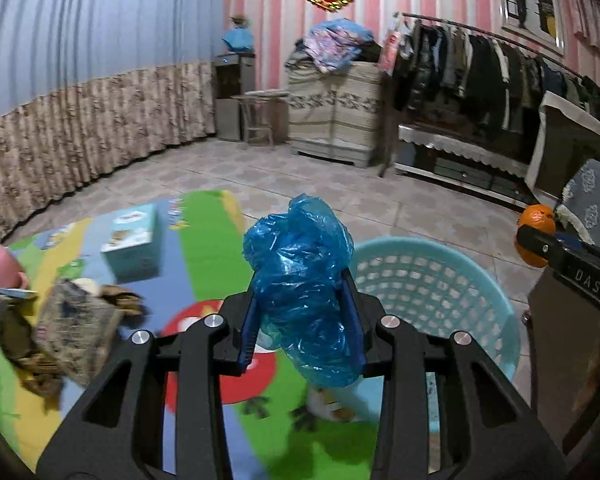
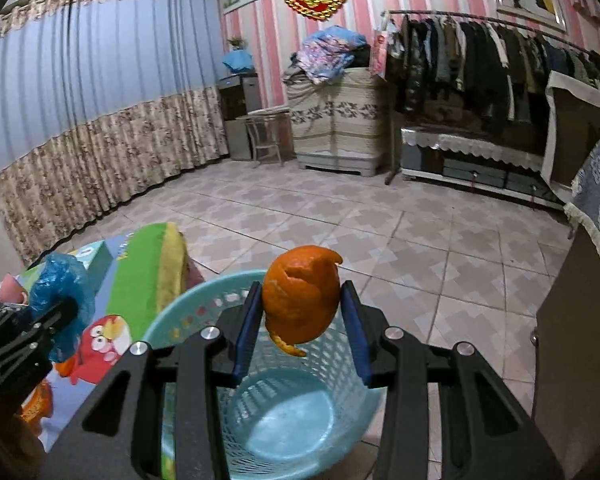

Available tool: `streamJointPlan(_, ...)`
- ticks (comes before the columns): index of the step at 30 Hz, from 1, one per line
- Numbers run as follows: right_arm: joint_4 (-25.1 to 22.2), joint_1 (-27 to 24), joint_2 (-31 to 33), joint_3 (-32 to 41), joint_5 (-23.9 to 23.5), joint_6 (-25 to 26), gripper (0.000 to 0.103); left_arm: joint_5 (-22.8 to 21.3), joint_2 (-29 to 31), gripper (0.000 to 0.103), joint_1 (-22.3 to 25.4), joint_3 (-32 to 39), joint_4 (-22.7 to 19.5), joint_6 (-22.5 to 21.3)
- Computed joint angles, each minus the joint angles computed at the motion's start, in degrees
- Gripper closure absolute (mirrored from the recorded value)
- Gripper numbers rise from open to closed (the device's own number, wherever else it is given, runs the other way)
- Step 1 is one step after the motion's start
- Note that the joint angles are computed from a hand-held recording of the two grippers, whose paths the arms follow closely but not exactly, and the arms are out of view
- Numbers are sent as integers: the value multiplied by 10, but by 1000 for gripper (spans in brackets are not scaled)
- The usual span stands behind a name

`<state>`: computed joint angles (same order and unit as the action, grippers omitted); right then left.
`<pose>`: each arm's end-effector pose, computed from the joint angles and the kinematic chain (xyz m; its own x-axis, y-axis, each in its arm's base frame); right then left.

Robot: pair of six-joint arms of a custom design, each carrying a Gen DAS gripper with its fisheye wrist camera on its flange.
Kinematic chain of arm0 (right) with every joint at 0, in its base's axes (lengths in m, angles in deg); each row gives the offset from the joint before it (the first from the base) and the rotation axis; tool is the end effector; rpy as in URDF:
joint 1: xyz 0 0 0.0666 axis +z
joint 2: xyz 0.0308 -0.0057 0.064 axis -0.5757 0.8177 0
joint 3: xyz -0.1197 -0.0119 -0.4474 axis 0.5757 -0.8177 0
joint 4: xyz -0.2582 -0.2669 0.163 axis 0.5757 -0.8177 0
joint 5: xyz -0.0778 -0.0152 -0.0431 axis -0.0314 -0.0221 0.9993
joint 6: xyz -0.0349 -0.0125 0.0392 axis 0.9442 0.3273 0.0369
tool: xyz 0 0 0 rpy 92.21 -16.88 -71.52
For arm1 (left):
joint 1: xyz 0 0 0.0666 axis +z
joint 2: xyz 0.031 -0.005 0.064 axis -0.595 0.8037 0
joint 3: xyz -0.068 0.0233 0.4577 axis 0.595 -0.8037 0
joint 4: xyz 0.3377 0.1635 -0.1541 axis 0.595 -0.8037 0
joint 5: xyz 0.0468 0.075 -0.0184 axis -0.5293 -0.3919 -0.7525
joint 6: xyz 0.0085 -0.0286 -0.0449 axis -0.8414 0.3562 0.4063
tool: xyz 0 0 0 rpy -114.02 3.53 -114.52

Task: Collect trash
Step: 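Carry both items over the blue basket and open both grippers to drop them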

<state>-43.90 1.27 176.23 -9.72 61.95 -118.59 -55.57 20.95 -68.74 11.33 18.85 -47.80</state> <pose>0.4252 0.2814 0.3108 -0.4294 0.3060 -0.8497 0.4122 0.9035 0.1170 0.4900 -0.3067 0.3010 -0.4789 0.2241 -0.8488 0.4557 0.8898 -0.0222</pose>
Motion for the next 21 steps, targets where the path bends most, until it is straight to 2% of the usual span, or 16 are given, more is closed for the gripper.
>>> streamJointPlan(4, 2, -8, 1, -4, -4, -1, 63, 22, 24, 67, -13, 24, -15, 10)
streamJointPlan(17, -10, -15, 20, 3, -29, -26, 63, 3, 76, 66, -37, 79, -34, -6)
streamJointPlan(20, -10, -22, 26, 9, -41, -19, 63, 0, 81, 58, -37, 84, -38, -8)
streamJointPlan(21, -11, -23, 29, 11, -44, -19, 63, -2, 82, 52, -37, 85, -40, -7)
